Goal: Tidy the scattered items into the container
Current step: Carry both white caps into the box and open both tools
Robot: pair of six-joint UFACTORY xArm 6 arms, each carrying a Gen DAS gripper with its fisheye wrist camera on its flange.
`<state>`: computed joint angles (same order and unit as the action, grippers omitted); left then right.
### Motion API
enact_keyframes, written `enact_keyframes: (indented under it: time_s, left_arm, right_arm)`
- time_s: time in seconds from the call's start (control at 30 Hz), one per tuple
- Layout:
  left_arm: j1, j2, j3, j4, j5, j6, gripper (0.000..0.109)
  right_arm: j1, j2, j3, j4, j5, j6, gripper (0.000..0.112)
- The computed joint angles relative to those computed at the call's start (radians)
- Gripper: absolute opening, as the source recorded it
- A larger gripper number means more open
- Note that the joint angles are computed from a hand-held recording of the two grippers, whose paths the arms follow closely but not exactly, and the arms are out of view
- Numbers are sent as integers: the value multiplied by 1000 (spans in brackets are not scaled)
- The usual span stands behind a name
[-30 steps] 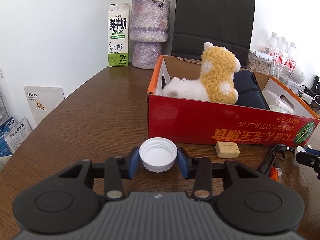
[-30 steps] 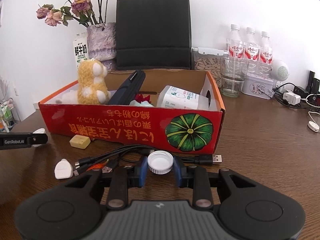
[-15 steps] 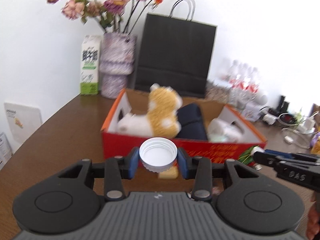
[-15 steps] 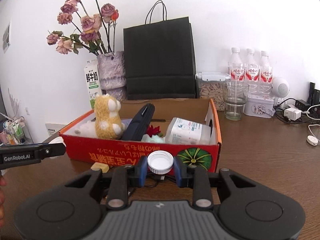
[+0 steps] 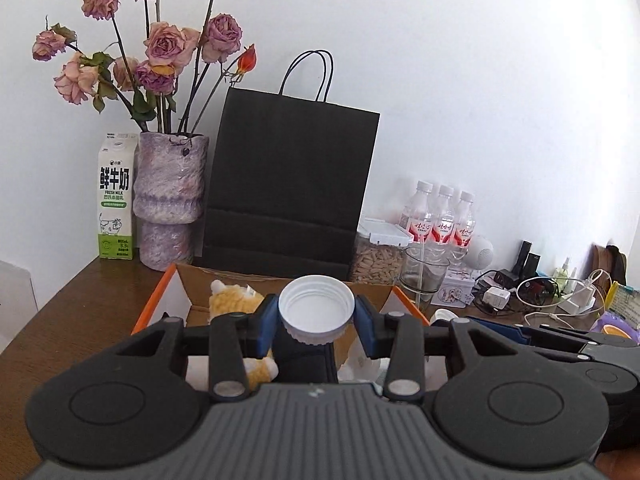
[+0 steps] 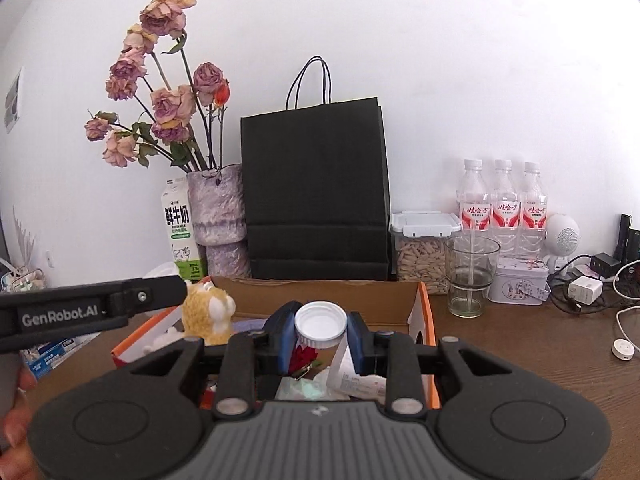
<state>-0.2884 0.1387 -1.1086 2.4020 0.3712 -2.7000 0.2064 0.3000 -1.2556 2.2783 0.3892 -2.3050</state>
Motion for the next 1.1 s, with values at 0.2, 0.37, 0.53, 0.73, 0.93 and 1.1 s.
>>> enact_keyframes:
  time_s: [0.2, 0.37, 0.53, 0.73, 0.93, 1.1]
  left_arm:
    - [24, 137, -144, -15, -43, 21, 41]
    - [61, 260, -270, -37, -105, 77, 41]
    - [100, 317, -316, -144, -123, 175, 41]
    - [108, 321, -311, -232, -106, 272, 41]
    - [96, 314, -298, -251, -91, 314, 41]
    - [93, 305, -286, -264, -69, 320, 64]
  right_arm:
    - [25, 126, -154, -58, -41, 74, 27]
    - [50, 251, -284, -121, -94, 112, 27]
    - [58, 299, -332, -166, -119, 147, 27]
    - [59, 303, -330, -167, -121, 137, 27]
    - [63, 305, -325, -184, -117, 141, 27]
    - [60, 308, -327, -195, -110, 163, 30]
